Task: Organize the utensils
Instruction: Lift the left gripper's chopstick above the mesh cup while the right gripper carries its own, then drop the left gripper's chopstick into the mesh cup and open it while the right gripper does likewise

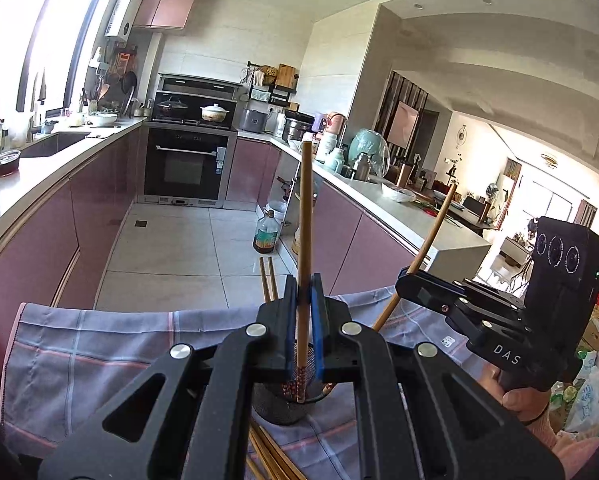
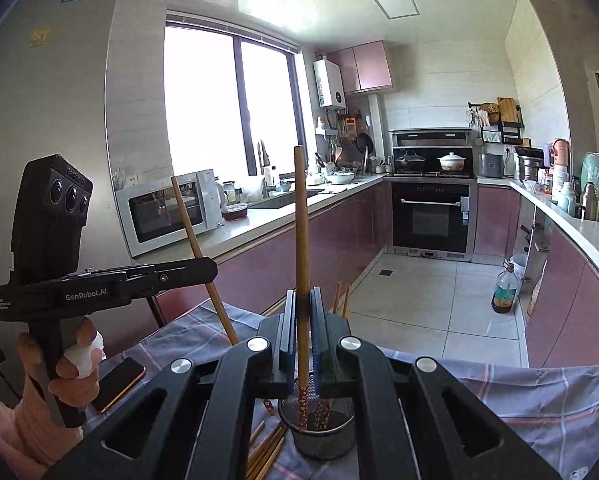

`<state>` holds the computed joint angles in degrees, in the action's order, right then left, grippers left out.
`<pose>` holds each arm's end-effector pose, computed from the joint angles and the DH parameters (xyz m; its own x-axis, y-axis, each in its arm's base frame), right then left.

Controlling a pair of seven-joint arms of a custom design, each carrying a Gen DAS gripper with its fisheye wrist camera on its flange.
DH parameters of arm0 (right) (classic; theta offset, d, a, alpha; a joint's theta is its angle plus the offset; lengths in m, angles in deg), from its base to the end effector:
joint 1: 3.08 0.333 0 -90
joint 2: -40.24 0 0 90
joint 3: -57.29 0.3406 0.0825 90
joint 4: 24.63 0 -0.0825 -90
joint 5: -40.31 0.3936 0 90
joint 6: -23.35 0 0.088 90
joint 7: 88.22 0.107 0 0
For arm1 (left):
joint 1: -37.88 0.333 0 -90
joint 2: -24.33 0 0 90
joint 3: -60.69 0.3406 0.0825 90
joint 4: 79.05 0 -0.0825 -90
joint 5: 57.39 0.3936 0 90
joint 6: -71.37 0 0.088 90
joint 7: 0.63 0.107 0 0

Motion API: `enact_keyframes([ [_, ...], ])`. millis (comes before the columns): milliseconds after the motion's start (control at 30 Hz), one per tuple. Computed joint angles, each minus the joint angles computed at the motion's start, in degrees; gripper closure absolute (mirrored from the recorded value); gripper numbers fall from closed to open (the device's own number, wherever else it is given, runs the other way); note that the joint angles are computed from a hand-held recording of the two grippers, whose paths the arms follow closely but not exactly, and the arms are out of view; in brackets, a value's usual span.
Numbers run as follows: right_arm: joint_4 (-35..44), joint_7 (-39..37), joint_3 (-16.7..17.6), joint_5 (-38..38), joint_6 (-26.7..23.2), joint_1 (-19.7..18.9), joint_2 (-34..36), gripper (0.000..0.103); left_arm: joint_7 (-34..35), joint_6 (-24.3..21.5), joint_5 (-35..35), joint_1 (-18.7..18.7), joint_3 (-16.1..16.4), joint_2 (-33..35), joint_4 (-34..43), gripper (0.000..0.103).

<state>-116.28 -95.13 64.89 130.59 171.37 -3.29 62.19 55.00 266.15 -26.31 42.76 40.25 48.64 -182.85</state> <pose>0.7208 0.0610 0.4822 0.6246 -0.7676 -0.1439 -0.3279 -0.0905 -0.9404 0.6668 -0.2030 0.4807 -0.3186 -0.9115 0.2602 -0.4507 -0.0959 -0.8875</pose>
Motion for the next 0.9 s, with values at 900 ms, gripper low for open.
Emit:
enact_keyframes([
  [900,13.24,35.79,1.97,-38.9,1.14,0.89,13.81,0.097,23.03,-24.49,-15.5,-2.83,-4.53,14.65,18.47,0.096],
])
